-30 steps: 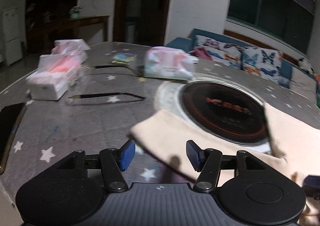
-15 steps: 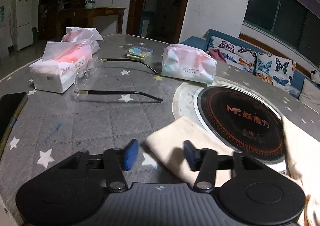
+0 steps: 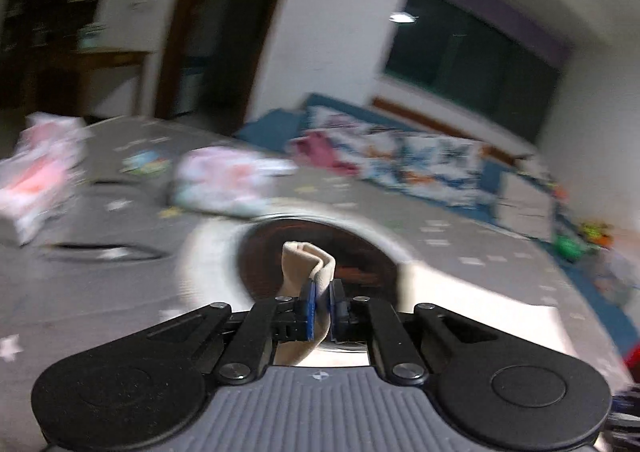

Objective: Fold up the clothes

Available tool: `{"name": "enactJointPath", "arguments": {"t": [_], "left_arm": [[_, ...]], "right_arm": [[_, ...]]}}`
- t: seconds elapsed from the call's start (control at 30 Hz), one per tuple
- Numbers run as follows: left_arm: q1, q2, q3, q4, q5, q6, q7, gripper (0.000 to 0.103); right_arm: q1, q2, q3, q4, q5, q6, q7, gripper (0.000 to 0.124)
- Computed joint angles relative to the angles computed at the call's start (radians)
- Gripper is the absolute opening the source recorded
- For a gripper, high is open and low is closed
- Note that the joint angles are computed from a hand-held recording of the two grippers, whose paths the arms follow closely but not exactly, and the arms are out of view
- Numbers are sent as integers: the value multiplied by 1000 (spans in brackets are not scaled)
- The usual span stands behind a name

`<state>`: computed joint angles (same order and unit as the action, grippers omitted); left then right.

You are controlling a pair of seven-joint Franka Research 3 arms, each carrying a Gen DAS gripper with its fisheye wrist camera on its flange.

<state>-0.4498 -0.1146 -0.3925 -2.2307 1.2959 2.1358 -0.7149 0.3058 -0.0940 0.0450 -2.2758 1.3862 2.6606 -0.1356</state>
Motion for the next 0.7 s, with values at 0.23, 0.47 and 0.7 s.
{"name": "enactJointPath", "arguments": {"t": [0.23, 0.47, 0.7], "left_arm": [[-39, 155, 12, 207, 223, 183, 60, 7], [-110, 361, 77, 413, 296, 376, 150, 8], [-160, 474, 142, 489, 207, 521, 276, 32]], "right_arm": [[-42, -5, -32, -8, 81, 19, -8, 18], [-87, 13, -47, -6, 143, 57, 23, 18], [-120, 11, -55, -19, 134, 63, 91, 18]]}}
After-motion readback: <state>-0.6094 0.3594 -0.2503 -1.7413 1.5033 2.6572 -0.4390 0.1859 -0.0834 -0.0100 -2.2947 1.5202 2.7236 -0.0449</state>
